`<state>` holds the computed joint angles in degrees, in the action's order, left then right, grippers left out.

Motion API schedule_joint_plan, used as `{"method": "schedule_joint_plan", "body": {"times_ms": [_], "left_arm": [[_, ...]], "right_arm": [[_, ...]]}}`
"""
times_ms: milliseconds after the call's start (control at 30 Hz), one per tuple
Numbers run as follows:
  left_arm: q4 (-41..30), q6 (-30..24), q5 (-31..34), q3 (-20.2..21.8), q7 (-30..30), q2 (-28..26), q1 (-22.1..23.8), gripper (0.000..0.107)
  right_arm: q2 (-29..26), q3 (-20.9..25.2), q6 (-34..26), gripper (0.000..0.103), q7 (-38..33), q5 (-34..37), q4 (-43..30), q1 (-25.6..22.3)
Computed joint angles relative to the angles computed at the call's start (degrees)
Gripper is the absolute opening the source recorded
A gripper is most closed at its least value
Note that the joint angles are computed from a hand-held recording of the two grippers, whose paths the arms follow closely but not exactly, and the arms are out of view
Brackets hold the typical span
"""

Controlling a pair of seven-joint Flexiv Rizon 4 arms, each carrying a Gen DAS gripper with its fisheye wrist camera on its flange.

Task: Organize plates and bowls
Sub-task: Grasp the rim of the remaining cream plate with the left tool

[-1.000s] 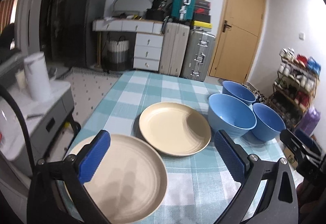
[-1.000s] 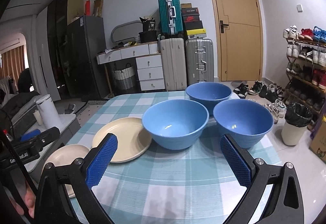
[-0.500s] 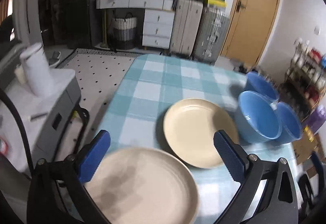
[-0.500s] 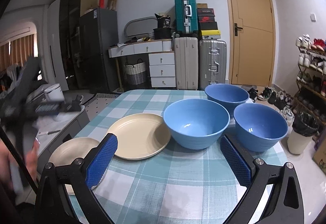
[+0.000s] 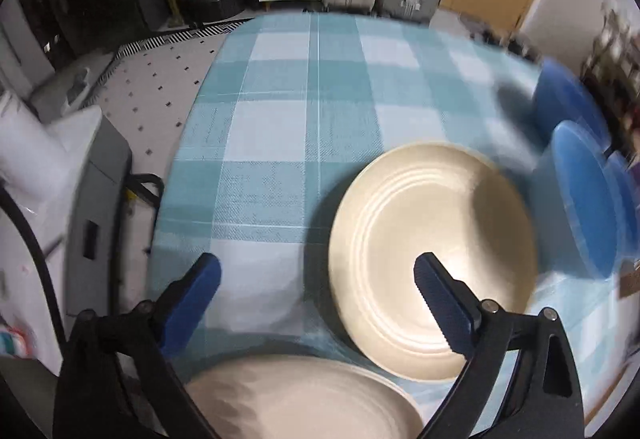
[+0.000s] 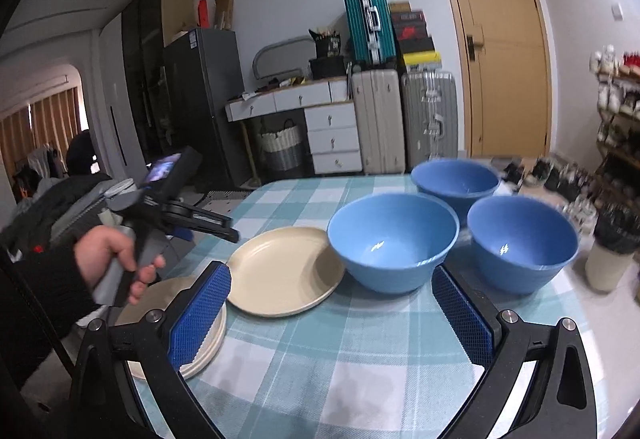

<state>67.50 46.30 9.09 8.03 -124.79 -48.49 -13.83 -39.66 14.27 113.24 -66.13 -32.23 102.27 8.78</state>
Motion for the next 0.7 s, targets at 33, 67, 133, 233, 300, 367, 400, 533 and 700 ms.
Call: {"method": "schedule_joint_plan", "body": {"times_ms": [33,67,133,233,300,367,400,533,700], "left_arm": [[-1.75,-1.84,0.78,0.68,0.3,-0.83,-0.59,0.085],[-2.83,-2.59,1.04,0.58,0.95,-1.49,-0.58,0.085],[-3.67,-2.86,-0.01,-0.73,2.48,-2.36,0.36,0.083],[-4.45,-3.21,-2.53,-2.84,5.34,-3.51,1.85,0.061],[-5.82,-5.0,-3.72,-3.27,7.0,-4.46,2.1,0.049],[-7.56,-6.86,-3.88,-3.17,8.88,-5.45,1.9,0.033],[-7.73,-7.01,-4.03,-3.25,9.52,-5.59,1.89,0.032],[-5.98,-5.17,-6.21,-4.03,10.0,-5.21,2.76,0.022],[-3.23,-2.81,-7.83,-4.43,10.24,-4.48,3.61,0.011]], "right_arm": [[-0.33,1.04,-0.75,0.102,0.52,-0.79,-0.35,-0.93],[-0.67,1.95,-1.02,0.102,0.78,-1.5,-0.6,-1.85],[-0.79,2.11,-0.67,0.102,0.9,-1.55,-0.67,-2.07],[-0.95,2.71,0.32,0.102,1.17,-2.37,-0.44,-2.74],[-0.82,2.42,0.76,0.102,1.25,-2.71,-0.22,-2.52],[-0.57,1.96,1.03,0.102,1.14,-3.06,0.15,-2.12],[-0.52,1.87,1.03,0.102,1.12,-3.36,0.22,-2.07],[-0.07,1.11,1.47,0.102,0.57,-3.67,0.76,-1.41],[-0.98,3.45,0.62,0.102,2.32,-6.49,0.0,-3.87]]}}
